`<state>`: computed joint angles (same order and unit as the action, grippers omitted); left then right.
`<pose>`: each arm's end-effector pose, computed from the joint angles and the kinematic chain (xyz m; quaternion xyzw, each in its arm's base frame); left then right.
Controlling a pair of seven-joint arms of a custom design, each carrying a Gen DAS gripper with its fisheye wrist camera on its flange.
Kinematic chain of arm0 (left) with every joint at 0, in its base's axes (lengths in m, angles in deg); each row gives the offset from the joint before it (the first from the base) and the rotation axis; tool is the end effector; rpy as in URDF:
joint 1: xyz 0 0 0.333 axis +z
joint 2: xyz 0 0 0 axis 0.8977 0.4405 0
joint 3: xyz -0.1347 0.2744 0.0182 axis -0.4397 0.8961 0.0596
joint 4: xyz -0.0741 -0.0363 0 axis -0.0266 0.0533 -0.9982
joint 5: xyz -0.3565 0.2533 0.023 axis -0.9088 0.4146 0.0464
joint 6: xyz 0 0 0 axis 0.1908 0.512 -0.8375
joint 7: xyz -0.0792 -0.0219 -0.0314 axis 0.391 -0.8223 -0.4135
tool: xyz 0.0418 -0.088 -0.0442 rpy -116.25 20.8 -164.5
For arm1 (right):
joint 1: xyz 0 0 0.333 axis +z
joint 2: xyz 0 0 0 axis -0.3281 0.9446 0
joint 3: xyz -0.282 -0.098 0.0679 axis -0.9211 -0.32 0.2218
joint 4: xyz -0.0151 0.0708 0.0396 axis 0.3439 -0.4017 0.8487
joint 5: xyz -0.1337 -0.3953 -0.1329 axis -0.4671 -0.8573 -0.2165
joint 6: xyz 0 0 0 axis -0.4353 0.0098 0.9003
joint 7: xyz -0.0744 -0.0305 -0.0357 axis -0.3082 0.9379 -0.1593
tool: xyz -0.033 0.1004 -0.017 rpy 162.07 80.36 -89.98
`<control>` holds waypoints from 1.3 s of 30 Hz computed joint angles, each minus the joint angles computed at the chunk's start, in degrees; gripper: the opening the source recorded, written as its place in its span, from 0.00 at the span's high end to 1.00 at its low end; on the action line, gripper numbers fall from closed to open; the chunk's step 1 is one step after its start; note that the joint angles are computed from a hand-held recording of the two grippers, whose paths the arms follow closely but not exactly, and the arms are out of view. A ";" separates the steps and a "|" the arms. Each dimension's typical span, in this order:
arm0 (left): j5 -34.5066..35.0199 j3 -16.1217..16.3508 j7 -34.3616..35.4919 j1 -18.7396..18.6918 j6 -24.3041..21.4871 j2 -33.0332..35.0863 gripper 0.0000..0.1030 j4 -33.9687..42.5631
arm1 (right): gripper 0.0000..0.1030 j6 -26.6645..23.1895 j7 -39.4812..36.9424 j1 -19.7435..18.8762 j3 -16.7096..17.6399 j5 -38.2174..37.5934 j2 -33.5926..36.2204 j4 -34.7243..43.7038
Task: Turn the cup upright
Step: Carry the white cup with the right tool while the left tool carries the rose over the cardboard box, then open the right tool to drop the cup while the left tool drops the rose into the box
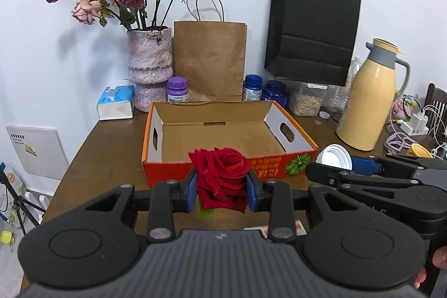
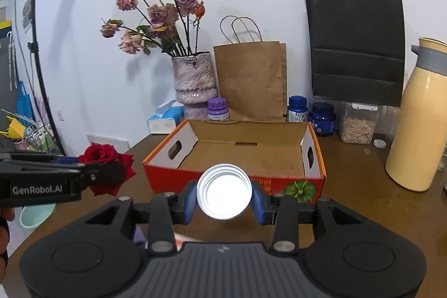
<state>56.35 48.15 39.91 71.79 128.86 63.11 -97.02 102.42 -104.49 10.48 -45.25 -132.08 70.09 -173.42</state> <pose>0.4154 -0.3493 0.5065 -0.5439 0.6858 -0.4020 0.2689 0.3919 0.4384 0.4619 -0.6435 0.5670 -0.2922 0.4230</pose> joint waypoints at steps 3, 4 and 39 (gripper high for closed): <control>2.90 -2.16 -1.17 3.42 -1.45 3.68 0.66 4.05 | 0.62 0.69 -3.04 -0.49 -1.01 1.88 2.68 2.98; 4.31 -2.55 -1.87 4.25 -1.91 5.31 0.66 5.58 | 0.62 0.98 -4.36 -0.61 -1.47 2.80 3.78 4.14; 22.38 16.44 -7.29 -15.06 -22.63 45.54 0.51 42.74 | 0.47 -2.13 -42.09 4.67 -15.76 38.73 35.52 37.49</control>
<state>78.74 64.59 32.62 56.73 106.23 108.65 -54.28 100.29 -146.58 15.15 -61.01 -93.35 105.61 -135.92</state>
